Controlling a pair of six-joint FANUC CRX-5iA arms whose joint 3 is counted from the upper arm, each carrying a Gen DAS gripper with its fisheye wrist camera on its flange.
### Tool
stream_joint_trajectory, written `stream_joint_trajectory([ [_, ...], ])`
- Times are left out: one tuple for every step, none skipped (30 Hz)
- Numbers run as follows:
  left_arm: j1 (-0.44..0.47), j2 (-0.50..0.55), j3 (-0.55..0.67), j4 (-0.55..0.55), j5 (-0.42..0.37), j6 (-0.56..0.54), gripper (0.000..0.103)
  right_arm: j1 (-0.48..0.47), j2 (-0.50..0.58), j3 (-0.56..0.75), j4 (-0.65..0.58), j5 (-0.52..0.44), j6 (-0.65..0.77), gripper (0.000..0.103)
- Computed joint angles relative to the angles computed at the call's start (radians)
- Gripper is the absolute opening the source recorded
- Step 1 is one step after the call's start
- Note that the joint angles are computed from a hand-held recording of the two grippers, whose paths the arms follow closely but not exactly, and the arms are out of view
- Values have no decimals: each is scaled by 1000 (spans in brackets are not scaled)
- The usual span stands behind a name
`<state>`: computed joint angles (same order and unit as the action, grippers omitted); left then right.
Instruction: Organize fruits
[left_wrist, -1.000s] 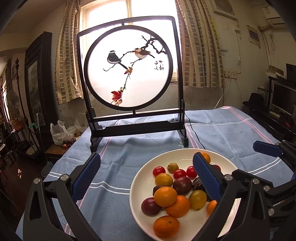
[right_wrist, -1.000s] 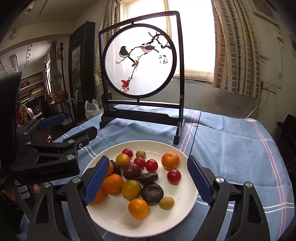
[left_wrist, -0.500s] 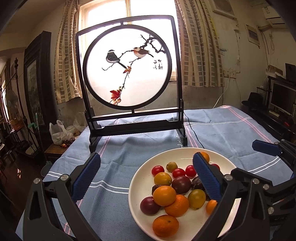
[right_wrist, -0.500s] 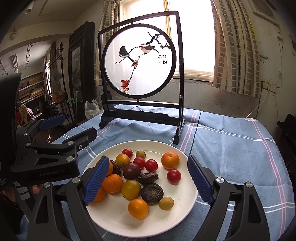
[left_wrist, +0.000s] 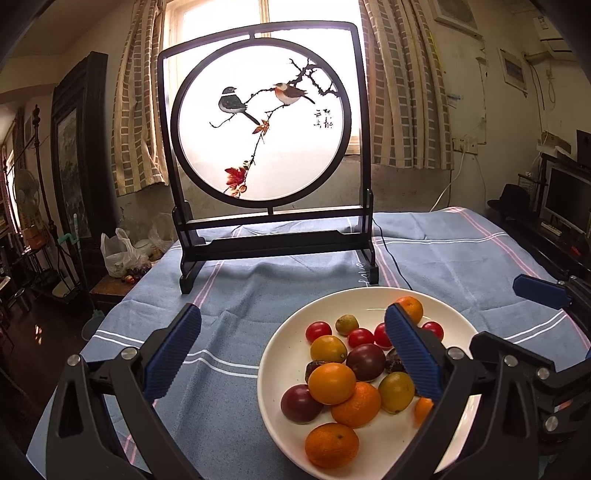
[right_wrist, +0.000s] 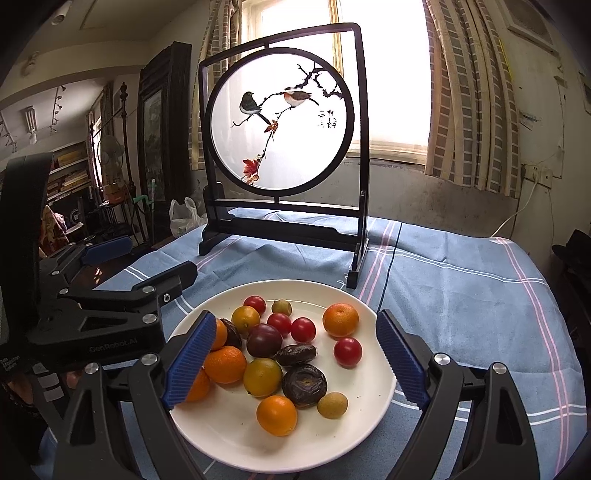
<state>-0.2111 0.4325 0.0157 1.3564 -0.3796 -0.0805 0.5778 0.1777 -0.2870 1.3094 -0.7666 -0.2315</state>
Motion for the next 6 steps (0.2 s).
stream_joint_trajectory([
  [1, 1, 5, -28, 13, 27, 97, 1, 0, 0, 4, -9, -6, 92],
  [2, 2, 7, -31, 15, 37, 97, 1, 0, 1, 4, -14, -9, 92],
  [4, 4, 10, -31, 11, 46, 97, 1, -1, 0, 2, -14, -11, 92],
  [10, 8, 18, -49, -1, 72, 97, 0, -3, -1, 4, -13, -17, 92],
  [16, 11, 24, -64, -12, 92, 97, 0, -3, -3, 8, -16, -24, 92],
  [16, 12, 26, -65, -12, 95, 97, 0, -3, -3, 10, -17, -26, 92],
])
